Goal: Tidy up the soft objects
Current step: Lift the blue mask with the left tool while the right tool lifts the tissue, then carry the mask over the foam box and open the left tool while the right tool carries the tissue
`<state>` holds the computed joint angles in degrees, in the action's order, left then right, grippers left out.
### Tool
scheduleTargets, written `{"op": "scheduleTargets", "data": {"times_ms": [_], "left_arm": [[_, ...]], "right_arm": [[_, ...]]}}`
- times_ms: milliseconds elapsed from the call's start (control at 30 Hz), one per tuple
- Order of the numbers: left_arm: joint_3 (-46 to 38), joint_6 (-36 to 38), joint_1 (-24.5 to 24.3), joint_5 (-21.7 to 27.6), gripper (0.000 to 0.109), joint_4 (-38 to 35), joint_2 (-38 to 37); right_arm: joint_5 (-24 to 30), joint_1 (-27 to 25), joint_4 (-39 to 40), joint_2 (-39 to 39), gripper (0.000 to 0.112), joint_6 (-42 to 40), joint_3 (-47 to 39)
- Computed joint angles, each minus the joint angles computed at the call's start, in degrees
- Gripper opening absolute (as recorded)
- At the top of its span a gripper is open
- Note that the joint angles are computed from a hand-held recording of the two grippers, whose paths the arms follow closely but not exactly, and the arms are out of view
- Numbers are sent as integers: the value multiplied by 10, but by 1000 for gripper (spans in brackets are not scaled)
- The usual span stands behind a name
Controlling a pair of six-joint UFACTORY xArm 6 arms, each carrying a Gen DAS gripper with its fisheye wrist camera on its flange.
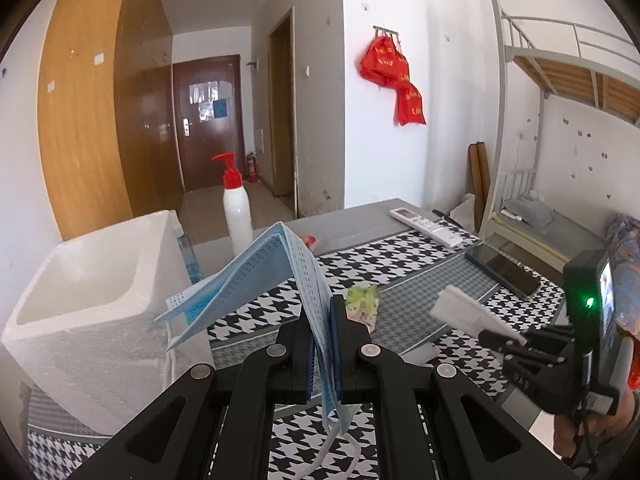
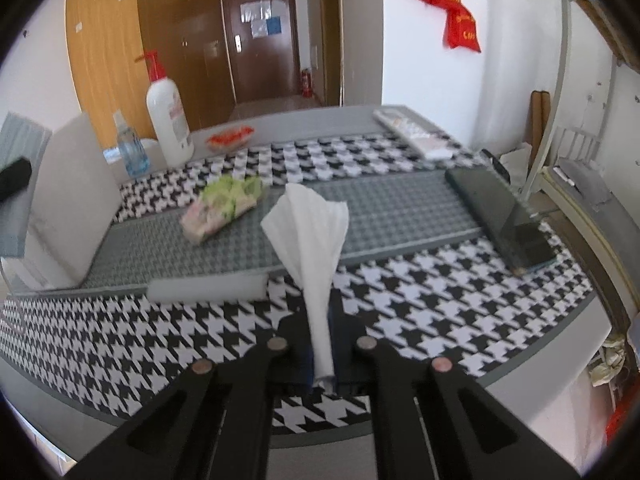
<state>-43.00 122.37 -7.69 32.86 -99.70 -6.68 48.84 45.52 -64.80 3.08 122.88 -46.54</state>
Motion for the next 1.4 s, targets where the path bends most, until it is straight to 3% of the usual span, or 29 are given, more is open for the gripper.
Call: {"op": "scheduleTargets", "data": {"times_ms": [700, 1400], "left_arm": [[0, -3, 44, 48, 7, 3, -26], [-38, 16, 42, 38, 8, -37, -6]], "right_arm": [[70, 40, -55, -30, 8, -10, -41], [53, 11, -106, 0, 8, -68, -120]]}}
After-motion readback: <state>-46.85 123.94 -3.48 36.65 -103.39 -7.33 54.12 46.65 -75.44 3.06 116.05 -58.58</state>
